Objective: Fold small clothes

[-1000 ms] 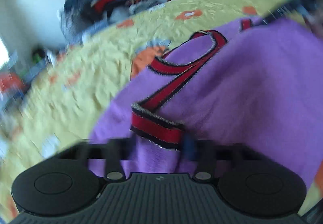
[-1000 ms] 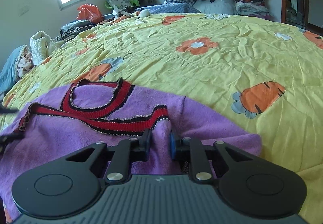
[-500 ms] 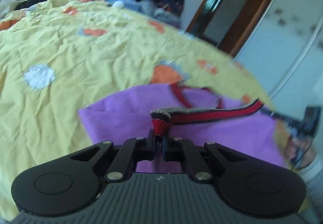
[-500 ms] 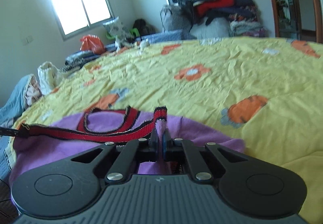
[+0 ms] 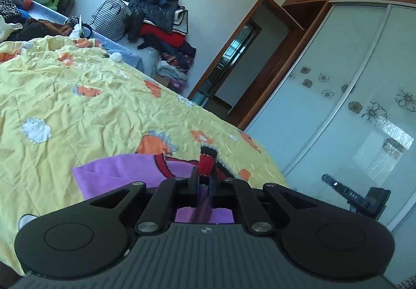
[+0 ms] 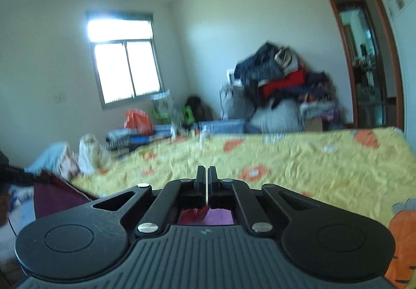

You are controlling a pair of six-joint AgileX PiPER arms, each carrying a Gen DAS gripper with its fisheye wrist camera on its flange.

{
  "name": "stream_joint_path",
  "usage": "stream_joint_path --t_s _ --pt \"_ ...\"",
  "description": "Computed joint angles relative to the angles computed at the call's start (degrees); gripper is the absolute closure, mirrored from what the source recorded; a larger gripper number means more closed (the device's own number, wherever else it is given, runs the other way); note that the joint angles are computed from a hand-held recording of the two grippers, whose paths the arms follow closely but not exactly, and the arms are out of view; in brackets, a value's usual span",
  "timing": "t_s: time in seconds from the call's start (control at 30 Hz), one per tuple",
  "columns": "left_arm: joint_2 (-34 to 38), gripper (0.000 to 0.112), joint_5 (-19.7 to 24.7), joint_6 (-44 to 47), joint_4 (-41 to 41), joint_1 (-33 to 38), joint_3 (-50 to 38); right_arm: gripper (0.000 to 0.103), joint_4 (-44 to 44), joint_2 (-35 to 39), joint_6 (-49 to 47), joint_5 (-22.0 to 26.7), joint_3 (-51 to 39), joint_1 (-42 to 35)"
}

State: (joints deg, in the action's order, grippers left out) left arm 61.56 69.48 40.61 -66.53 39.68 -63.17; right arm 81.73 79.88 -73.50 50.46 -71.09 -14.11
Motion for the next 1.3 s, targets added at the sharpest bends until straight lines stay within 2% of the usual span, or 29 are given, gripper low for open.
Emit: stream_joint_path --t_s 0.1,0.17,0.2,0.23,0.3,0.33,0.37,0.4,0.43,0.5,0.57,0.63,0.7,0.73,0.77,0.8,0.83,0.87,1.0,1.07,1.1,1.13,1.17,1.3 --pt "6.34 0.104 -7.83 -1.0 5.73 -6.78 -1.93 0.101 -6.91 10.72 6.4 -1.48 -9.57 3.97" --pt "12.49 0.105 -13.21 -4.22 10.93 -10.71 -4.15 0.099 -16.16 16.76 9.71 -3.34 -15.14 7.34" --pt "15.06 0.105 -14.33 -4.76 12.12 -11.48 -4.8 0.098 -18.44 17.62 8.56 -4.52 -14.98 8.4" --pt "16.92 0.105 -15.73 -5.22 13.21 -12.13 -5.25 0.098 -18.48 17.51 5.12 -3.41 -13.77 8.5" --pt "18.79 0.105 -17.8 -6.3 15.75 -12.8 -5.64 0.096 -16.49 14.62 -6.34 2.08 -8.6 7.29" --pt "19.44 0.105 -17.44 -5.49 14.94 -12.02 -5.5 0.08 -16.71 12.33 -11.56 2.68 -5.2 7.36" --pt "19.71 0.105 -17.65 -5.18 15.0 -11.74 -5.28 0.034 -18.64 9.52 -14.7 0.98 -1.82 8.32" --pt "19.72 0.105 -18.15 -5.12 15.87 -11.77 -5.09 0.009 -18.55 7.18 -19.62 -0.47 1.75 8.89" --pt "19.57 0.105 -18.41 -4.82 16.4 -11.67 -4.67 0.0 -16.64 5.15 -25.35 0.23 4.9 8.4" --pt "19.88 0.105 -18.19 -4.93 15.83 -11.23 -4.21 0.001 -13.93 2.47 -30.86 3.09 8.53 7.48" --pt "19.96 0.105 -18.09 -5.15 16.24 -11.22 -4.04 0.014 -16.37 2.78 -29.67 5.23 7.65 7.95" --pt "19.66 0.105 -18.58 -5.59 16.78 -11.67 -3.56 0.014 -19.39 1.79 -32.13 2.9 9.09 10.49" --pt "19.72 0.105 -18.01 -5.57 16.09 -11.27 -3.27 0.02 -20.71 1.37 -33.97 0.26 10.68 12.83" --pt "19.52 0.105 -18.08 -5.82 16.56 -11.41 -3.17 0.036 -22.5 1.67 -33.12 -0.62 10.48 14.15" --pt "19.37 0.105 -17.99 -5.76 16.69 -11.37 -3.03 0.046 -24.12 1.92 -33.05 -2.22 10.5 15.49" --pt "19.3 0.105 -17.66 -5.75 16.71 -11.33 -3.01 0.046 -24.69 1.54 -34.46 -6.11 11.64 17.44" --pt "19.26 0.105 -17.37 -5.77 16.98 -11.34 -3.06 0.046 -26.36 1.64 -35.37 -8.04 11.94 18.47" --pt "19.14 0.105 -17.27 -6.16 17.75 -11.53 -3.19 0.046 -28.67 2.53 -34.41 -8.64 11.17 19.74" --pt "18.37 0.105 -17.55 -6.26 18.63 -11.94 -2.74 0.045 -27.87 5.01 -34.57 -5.49 9.1 20.38" --pt "18.24 0.105 -17.97 -6.19 18.63 -12.12 -2.32 0.05 -30.15 5.88 -31.02 -8.48 8.47 22.64" --pt "18.3 0.105 -18.05 -6.27 18.59 -12.25 -2.19 0.061 -31.71 7.15 -26.83 -7.31 6.67 22.93" --pt "18.36 0.105 -18.34 -6.57 18.92 -12.62 -2.22 0.087 -31.64 7.46 -24.81 -8.44 6.46 23.31" --pt "18.27 0.105 -18.62 -6.83 19.4 -13.02 -2.16 0.096 -30.81 7.23 -23.85 -10.33 6.98 23.49" --pt "16.64 0.105 -17.43 -4.62 17.29 -12.04 -1.35 0.097 -24.3 6.14 -19.01 -6.7 6.92 19.37"
